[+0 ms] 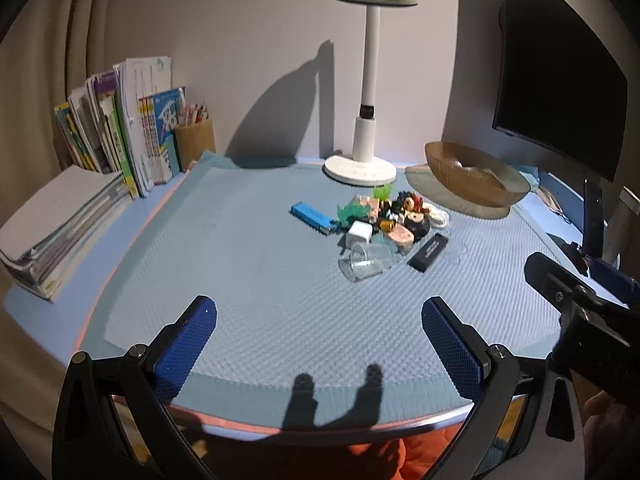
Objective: Organize rigid objects
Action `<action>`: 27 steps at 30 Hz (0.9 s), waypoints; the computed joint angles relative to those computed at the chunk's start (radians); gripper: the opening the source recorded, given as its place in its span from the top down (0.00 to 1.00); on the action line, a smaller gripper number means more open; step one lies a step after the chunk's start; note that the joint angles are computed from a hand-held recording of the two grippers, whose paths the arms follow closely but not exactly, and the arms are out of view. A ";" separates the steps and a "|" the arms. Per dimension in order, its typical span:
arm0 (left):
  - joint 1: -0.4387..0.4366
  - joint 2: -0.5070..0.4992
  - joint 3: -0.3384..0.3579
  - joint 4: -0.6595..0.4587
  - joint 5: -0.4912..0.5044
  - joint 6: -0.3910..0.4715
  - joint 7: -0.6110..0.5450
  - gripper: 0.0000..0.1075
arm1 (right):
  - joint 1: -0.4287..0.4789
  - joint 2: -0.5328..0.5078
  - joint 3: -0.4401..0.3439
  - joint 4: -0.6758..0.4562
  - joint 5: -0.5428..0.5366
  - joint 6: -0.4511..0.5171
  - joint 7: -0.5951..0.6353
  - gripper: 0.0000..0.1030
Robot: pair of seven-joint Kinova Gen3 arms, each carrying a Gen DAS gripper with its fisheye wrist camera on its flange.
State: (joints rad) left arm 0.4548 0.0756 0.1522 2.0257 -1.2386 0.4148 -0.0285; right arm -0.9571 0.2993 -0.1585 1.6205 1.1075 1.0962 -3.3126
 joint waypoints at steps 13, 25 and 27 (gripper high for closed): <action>0.025 0.042 -0.016 -0.052 0.178 0.035 -0.140 0.05 | 0.024 0.016 0.006 -0.008 -0.062 -0.038 0.046 0.00; 0.054 0.061 -0.049 -0.075 0.237 0.033 -0.203 0.05 | 0.028 0.035 0.031 -0.029 -0.111 -0.057 0.100 0.00; 0.057 0.064 -0.053 -0.077 0.244 0.032 -0.210 0.05 | 0.032 0.033 0.033 -0.026 -0.118 -0.066 0.101 0.00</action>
State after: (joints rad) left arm 0.5121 0.1391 0.0994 1.9489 -0.9947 0.4468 -0.2389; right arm -0.9254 0.3328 -0.1253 1.5941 0.9890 1.0301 -3.2118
